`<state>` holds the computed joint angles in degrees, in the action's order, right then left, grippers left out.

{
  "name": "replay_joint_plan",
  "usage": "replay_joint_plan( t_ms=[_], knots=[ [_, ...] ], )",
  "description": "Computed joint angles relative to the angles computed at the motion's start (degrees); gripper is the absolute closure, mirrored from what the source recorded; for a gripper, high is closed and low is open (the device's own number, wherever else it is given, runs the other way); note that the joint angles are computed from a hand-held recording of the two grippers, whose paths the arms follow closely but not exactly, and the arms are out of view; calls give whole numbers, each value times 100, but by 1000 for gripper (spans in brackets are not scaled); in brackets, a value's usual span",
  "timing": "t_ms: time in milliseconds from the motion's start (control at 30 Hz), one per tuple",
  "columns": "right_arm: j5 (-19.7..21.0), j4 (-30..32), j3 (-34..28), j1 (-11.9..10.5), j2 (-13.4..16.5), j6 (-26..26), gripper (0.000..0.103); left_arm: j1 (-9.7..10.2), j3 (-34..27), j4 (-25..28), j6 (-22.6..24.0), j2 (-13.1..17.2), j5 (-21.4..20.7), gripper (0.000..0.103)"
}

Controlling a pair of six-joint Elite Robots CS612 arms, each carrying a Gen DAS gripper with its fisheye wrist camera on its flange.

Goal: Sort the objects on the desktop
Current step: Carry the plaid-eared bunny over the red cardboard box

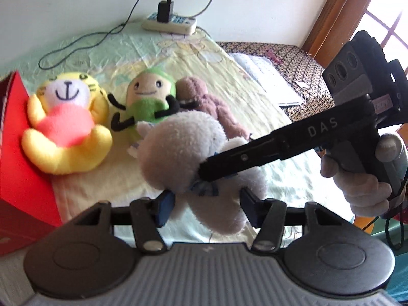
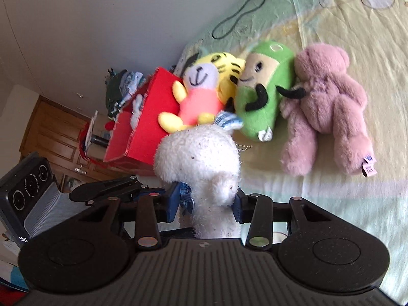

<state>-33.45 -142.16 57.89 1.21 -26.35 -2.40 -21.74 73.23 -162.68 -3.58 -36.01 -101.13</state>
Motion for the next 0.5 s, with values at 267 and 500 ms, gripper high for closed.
replay_joint_plan(
  t_ms=[267, 500],
  knots=[
    [373, -2764, -430, 290, 297, 1883, 59, 318, 375, -1396, 429, -377, 137, 38],
    [116, -3621, -1862, 822, 1121, 3088, 60, 755, 650, -1725, 1135, -600, 514, 31]
  ],
)
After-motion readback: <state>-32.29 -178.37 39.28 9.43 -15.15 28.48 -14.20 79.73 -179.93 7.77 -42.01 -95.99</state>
